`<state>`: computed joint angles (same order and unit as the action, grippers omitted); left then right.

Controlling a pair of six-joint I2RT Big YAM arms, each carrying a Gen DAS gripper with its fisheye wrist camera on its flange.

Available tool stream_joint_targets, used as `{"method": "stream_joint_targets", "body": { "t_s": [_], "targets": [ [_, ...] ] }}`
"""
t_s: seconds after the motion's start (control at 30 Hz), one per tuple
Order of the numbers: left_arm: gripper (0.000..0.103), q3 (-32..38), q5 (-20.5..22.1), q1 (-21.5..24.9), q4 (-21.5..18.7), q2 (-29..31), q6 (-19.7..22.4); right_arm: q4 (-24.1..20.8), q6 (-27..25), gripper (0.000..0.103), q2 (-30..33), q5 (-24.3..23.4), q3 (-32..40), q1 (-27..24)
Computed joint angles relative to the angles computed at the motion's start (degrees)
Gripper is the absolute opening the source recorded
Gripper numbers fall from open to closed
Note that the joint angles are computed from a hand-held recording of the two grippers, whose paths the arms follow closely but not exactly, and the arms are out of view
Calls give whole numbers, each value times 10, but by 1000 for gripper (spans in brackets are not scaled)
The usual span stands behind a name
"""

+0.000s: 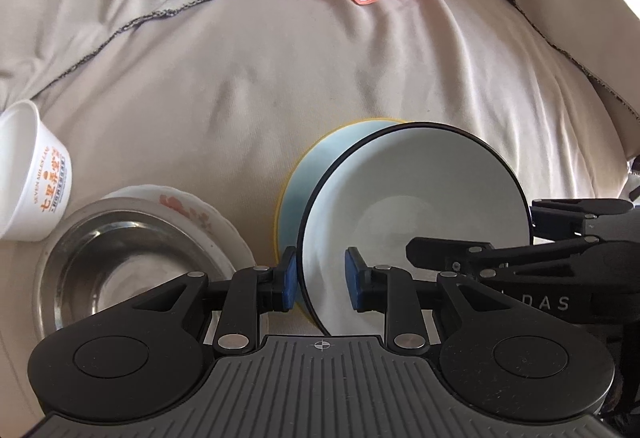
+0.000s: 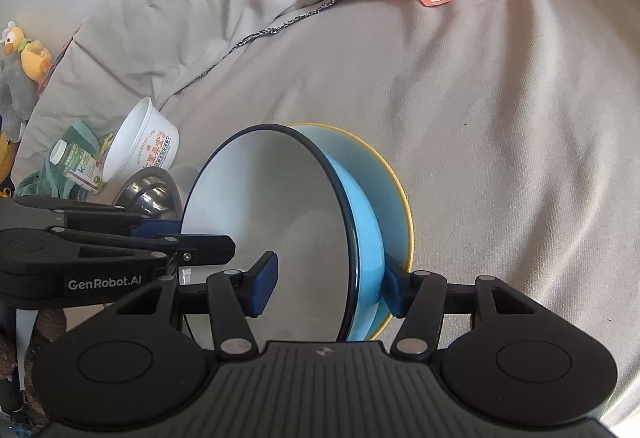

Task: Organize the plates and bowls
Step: 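Lower the blue bowl into the yellow-rimmed bowl and open the right gripper, then reach the right gripper to the white printed paper bowl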

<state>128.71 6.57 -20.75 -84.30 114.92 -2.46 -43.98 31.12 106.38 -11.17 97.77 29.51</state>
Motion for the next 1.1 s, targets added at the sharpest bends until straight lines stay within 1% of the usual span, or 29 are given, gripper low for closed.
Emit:
{"method": "stream_joint_targets", "body": {
  "t_s": [0.17, 0.2, 0.23, 0.3, 0.37, 0.4, 0.5, 0.57, 0.63, 0.7, 0.8, 0.83, 0.87, 0.9, 0.93, 1.03, 1.07, 1.1],
  "targets": [
    [27, -2, -14, 2, 15, -2, -1, 4, 1, 55, 2, 0, 4, -2],
    [25, -4, -12, 4, 20, -3, -2, 6, -1, 55, 0, 2, 3, -2],
    [23, -3, 1, 7, 24, -3, -4, 8, -3, 53, -3, 6, 1, -2],
    [23, -3, 17, 10, 38, -6, -6, 28, -15, 53, -19, 17, -15, 0],
    [23, -9, 10, 6, 62, -13, 7, 49, -33, 53, -40, 48, -31, 3],
    [23, -8, -2, 2, 68, -14, 20, 60, -44, 54, -52, 62, -40, 4],
    [23, 2, -37, -8, 70, -9, 57, 79, -50, 63, -77, 77, -65, 0],
    [25, 22, -48, -9, 56, 6, 70, 88, -35, 71, -86, 70, -82, -6],
    [26, 33, -54, -8, 50, 18, 65, 91, -12, 75, -85, 61, -92, -11],
    [26, 44, -57, -5, 44, 30, 60, 93, 9, 75, -76, 43, -98, -16],
    [26, 53, -64, -3, 40, 45, 65, 127, 57, 75, -63, -2, -118, -20],
    [31, 59, -64, -2, 35, 52, 65, 139, 72, 75, -58, -17, -123, -21],
    [31, 66, -61, -1, 27, 59, 63, 152, 88, 75, -54, -26, -127, -20],
    [32, 74, -58, 0, 19, 67, 58, 161, 100, 75, -48, -30, -129, -18],
    [31, 80, -51, 1, 11, 73, 51, 168, 108, 75, -44, -31, -129, -14],
    [29, 101, -18, 7, -13, 95, 40, 196, 127, 74, -30, -48, -131, -10],
    [30, 107, -14, 6, -20, 102, 41, 208, 132, 74, -27, -54, -132, -9],
    [32, 106, -17, 5, -20, 104, 45, 212, 133, 74, -23, -45, -129, -6]
  ]
}}
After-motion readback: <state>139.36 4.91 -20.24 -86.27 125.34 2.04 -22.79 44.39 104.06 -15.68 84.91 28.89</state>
